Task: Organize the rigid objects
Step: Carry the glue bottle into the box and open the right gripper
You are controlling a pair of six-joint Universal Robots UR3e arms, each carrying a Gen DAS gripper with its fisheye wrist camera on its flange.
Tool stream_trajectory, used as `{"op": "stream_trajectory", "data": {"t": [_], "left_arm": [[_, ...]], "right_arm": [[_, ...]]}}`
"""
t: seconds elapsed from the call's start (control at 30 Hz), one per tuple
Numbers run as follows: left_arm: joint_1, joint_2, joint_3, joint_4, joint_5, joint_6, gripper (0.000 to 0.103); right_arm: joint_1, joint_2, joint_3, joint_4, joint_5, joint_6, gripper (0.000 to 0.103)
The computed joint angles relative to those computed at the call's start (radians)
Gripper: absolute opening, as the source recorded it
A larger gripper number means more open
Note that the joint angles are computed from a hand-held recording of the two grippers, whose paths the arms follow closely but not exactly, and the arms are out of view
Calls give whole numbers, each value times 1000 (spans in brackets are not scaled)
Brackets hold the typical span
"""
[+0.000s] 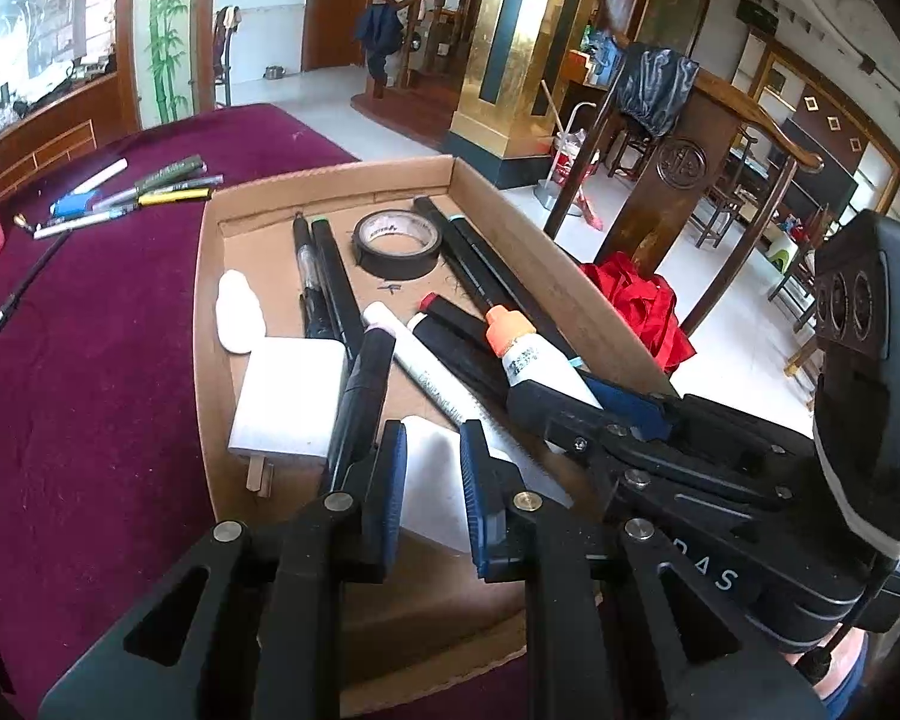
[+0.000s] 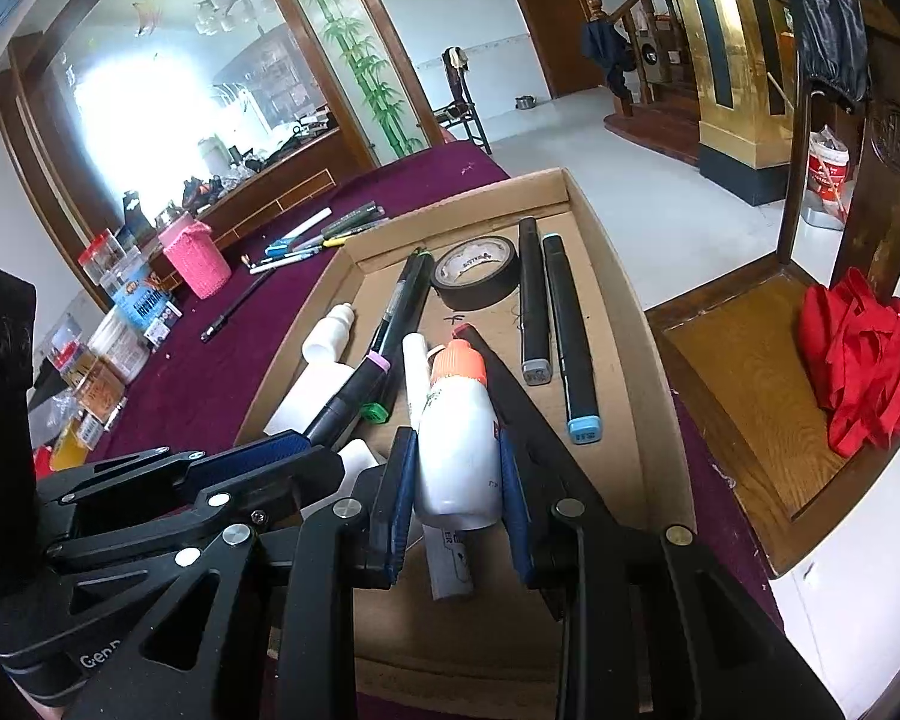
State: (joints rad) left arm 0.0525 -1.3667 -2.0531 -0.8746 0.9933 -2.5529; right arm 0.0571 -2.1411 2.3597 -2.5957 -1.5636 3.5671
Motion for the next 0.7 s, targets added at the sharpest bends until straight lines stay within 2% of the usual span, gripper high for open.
{"op": "stream_trajectory", "data": {"t": [0.27,0.47,0.6,0.7], "left_arm": [[10,-24,9,-31,7,20,16],[52,4,14,-107,-23,62,18],[80,32,15,-152,-48,85,26],[109,79,-13,-143,-57,96,47]], "right_arm": [[24,30,-28,34,-17,-14,25],[47,11,-44,70,-37,7,34],[78,0,-61,87,-73,28,36],[103,-14,-72,102,-105,45,38]]}}
